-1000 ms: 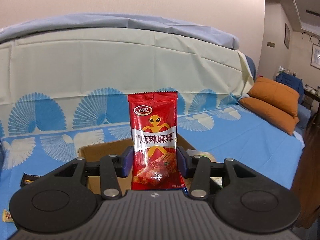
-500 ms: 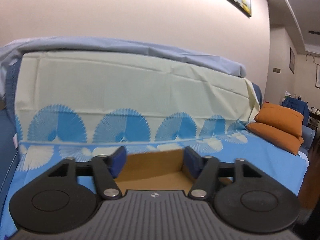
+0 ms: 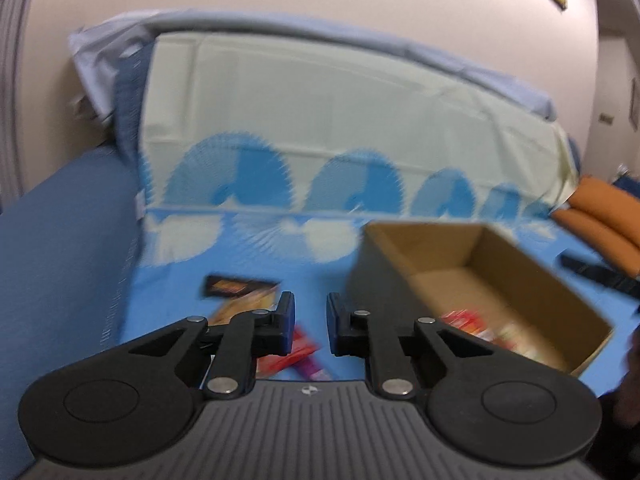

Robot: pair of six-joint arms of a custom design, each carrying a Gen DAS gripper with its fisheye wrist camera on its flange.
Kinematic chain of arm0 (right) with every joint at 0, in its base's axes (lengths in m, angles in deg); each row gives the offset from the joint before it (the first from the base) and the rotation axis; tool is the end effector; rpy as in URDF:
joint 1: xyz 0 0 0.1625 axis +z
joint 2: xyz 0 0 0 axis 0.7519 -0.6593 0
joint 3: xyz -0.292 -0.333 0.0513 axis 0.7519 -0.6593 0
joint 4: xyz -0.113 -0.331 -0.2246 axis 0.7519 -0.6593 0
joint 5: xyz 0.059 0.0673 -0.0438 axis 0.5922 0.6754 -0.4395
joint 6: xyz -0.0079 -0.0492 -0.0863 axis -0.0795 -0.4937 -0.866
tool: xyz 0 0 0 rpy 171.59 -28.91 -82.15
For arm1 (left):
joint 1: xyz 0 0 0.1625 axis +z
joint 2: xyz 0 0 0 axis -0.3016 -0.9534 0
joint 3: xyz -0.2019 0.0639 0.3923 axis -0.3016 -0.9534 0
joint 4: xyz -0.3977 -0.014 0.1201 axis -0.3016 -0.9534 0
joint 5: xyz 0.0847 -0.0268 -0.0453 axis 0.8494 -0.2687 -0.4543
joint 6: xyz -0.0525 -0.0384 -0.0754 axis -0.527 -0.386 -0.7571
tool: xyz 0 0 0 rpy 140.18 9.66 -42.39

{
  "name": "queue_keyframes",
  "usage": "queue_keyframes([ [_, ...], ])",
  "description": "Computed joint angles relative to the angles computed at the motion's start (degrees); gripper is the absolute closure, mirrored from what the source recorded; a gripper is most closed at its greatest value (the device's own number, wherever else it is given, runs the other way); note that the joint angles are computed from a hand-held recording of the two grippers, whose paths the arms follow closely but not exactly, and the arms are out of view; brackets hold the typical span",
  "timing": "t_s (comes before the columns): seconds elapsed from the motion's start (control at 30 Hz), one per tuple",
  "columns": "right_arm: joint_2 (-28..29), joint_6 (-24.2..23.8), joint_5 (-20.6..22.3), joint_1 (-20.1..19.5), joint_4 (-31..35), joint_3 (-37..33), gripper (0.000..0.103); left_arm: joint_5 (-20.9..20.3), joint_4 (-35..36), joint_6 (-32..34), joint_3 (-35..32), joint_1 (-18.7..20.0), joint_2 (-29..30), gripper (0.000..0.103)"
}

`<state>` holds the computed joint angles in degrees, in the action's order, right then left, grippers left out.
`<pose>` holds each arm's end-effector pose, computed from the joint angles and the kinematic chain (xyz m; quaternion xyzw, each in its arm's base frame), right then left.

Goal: Organize snacks
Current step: 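Move both tools back to the snacks and lower them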

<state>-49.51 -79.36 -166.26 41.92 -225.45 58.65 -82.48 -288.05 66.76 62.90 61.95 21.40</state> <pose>0.1382 -0.6650 0.3017 0.2383 -0.8215 0.4943 0.1548 -0.2661 -0.5741 0.1407 0.1204 0.7846 -0.5051 0.3388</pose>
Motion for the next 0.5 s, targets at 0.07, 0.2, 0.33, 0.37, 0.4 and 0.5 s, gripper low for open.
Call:
queue_keyframes([
  [0.07,-0.2,-1.2,0.5,0.2,0.3,0.5,0.072,-0.2,-0.7,-1.3,3.4,1.2,-1.7,0.085],
  [0.2,-0.5,-4.4,1.2,0.6,0.4,1.6,0.077,-1.6,-0.4,-9.4,9.4,3.3,-4.3,0.085],
  [0.33,-1.0,-8.2,2.9,1.1,2.1,2.5,0.080,-2.5,-6.3,-10.9,10.9,3.2,-5.2,0.085],
  [0.37,-1.3,-9.5,3.7,1.3,3.2,2.8,0.080,-2.4,-6.8,-11.8,11.0,3.3,-5.3,0.085],
  [0.4,-1.6,-11.0,4.6,1.6,5.1,3.0,0.080,-2.8,-7.3,-12.3,11.2,3.4,-5.5,0.085],
  [0.5,-2.6,-13.1,6.1,3.3,13.2,3.8,0.080,-3.4,-6.6,-15.2,11.8,3.7,-6.5,0.085],
])
